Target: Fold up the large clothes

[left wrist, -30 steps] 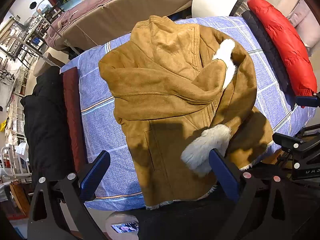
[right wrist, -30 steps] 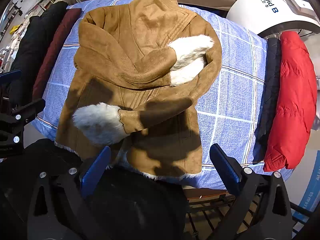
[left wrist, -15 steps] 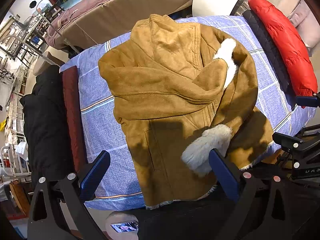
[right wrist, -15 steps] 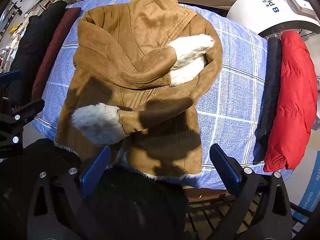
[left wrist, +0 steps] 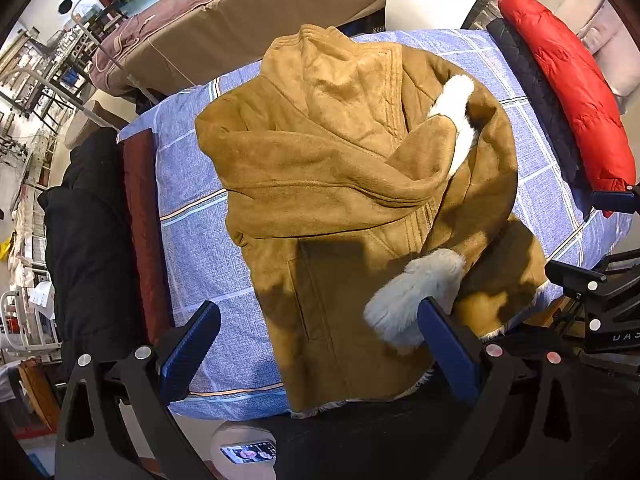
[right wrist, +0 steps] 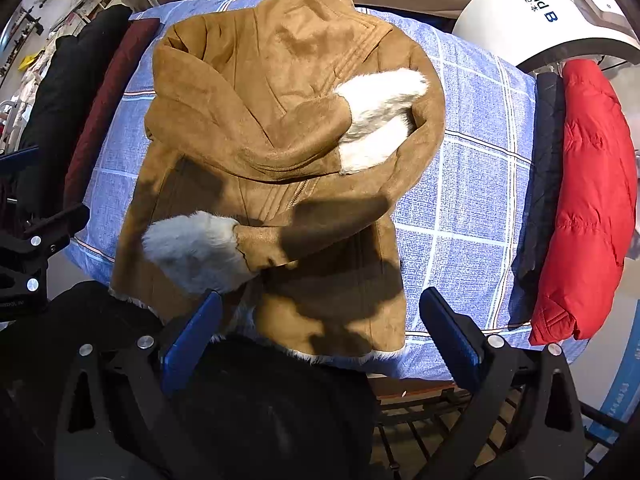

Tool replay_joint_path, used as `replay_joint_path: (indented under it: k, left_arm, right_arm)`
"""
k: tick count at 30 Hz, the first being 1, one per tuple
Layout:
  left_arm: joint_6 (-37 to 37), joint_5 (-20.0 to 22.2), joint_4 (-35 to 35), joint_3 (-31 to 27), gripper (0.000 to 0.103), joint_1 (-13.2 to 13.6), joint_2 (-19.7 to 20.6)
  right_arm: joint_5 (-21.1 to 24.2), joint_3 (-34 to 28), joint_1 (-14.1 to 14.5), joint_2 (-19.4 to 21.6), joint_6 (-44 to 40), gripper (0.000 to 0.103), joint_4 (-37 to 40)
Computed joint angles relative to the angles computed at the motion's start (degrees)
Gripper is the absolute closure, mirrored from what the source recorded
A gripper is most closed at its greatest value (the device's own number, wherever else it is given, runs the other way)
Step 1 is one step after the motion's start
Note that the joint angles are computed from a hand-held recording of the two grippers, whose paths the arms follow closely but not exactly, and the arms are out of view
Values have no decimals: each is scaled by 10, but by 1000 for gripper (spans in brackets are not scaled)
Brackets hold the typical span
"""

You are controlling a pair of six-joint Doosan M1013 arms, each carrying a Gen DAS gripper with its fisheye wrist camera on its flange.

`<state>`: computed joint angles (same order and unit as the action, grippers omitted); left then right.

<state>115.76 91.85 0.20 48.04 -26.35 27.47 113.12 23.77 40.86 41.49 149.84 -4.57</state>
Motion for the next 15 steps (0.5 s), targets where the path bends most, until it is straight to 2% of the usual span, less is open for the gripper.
replay_joint_path:
  k: [7, 11, 15]
  left_arm:
    - [-4, 15, 2, -13, 6, -2, 8]
    - [-11, 17, -2, -19, 6, -1, 13]
    - [-31, 17, -6, -30, 6, 3, 22]
  right_arm:
    - [-16, 12, -2, -6, 4, 6, -3]
    - [-114, 64, 6, -46, 31, 6, -75]
    - [-190, 94, 31, -74, 40, 6, -236]
